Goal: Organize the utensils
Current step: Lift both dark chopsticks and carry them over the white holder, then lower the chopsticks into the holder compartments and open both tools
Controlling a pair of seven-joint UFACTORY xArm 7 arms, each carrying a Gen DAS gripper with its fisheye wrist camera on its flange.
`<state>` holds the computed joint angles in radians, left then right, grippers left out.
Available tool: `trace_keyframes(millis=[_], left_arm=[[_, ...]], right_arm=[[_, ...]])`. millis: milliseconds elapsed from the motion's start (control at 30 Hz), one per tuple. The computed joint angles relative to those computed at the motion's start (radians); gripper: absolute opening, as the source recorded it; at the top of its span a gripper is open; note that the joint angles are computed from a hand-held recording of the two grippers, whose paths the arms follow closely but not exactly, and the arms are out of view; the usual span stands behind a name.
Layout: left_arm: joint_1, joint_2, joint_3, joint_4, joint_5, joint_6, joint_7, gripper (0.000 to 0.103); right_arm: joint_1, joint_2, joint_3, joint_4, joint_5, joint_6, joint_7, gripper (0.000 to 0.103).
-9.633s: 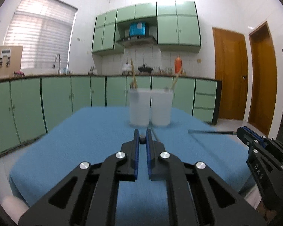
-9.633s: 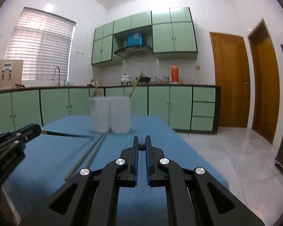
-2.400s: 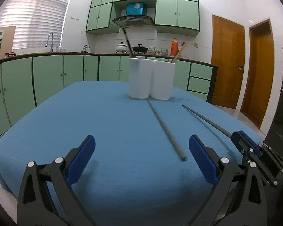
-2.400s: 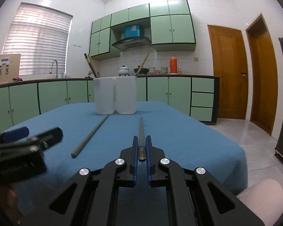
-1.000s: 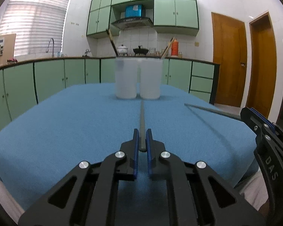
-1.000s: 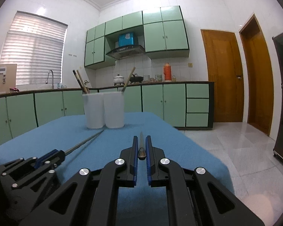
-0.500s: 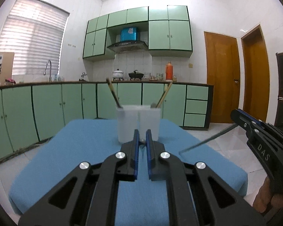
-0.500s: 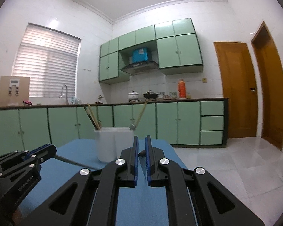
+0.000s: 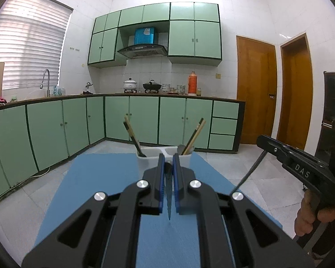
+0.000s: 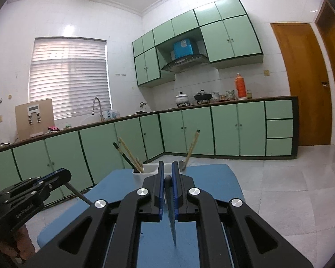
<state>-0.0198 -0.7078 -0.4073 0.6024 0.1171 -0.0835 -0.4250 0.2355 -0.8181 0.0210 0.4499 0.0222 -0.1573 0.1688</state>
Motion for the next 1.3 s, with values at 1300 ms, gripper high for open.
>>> trace_keyframes(millis=[1300], left_arm=[[0.0, 0.531, 0.101, 0.691, 0.177, 0.118, 0.058, 0.006]], right_arm=[[0.575, 0.71, -0.565, 0.851, -0.094, -0.096, -0.041, 0.005]])
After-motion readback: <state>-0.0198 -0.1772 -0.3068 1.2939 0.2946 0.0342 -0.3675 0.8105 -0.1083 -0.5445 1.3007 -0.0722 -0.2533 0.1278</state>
